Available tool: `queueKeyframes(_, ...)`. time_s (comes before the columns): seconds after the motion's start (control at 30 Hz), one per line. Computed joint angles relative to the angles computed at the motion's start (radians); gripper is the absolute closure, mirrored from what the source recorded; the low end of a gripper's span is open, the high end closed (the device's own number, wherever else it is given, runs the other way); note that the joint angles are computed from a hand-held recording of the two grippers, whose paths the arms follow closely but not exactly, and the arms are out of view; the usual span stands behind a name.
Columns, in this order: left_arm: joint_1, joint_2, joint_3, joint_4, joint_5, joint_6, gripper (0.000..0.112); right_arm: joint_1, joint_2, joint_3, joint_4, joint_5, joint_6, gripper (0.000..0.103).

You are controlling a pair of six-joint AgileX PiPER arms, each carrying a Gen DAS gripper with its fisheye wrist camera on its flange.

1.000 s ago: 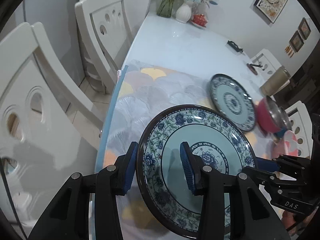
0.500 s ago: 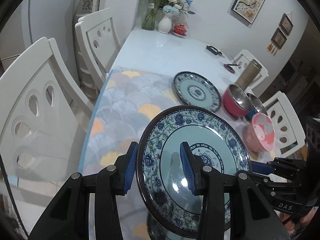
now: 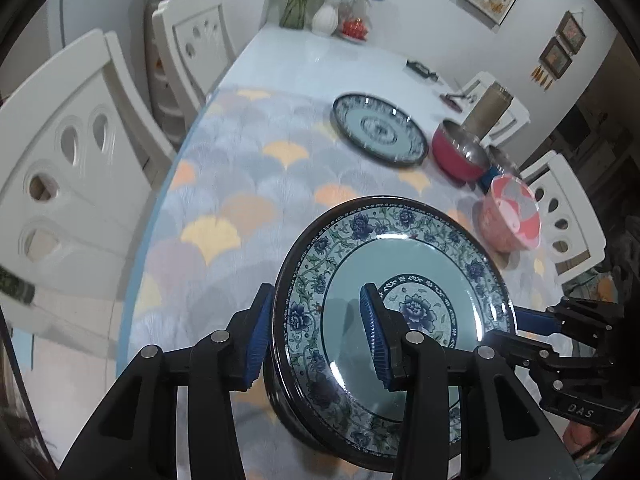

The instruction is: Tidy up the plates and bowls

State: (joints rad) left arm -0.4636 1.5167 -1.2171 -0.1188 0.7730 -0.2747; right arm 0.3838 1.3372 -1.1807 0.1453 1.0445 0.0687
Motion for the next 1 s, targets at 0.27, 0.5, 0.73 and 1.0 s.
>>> queueKeyframes(0.27, -0.042, -0.031, 0.104, 0.017, -0.024, -0.034, 0.073, 0.021, -0.034, 0.109, 0.014, -0.005, -0.003, 0.071)
queueKeyframes(0.5, -0.076, -0.036, 0.146, 0.049, -0.023, -0.06, 0.073, 0.044, -0.052, 0.184, 0.012, -0.015, 0.0, 0.071)
queueKeyframes(0.73, -0.076, -0.031, 0.169, 0.042, -0.043, -0.07, 0.073, 0.056, -0.024, 0.192, 0.005, -0.018, 0.015, 0.071)
queueKeyframes(1.0, -0.069, -0.013, 0.167, 0.041, -0.06, -0.06, 0.073, 0.037, 0.01, 0.203, 0.047, -0.029, 0.007, 0.071)
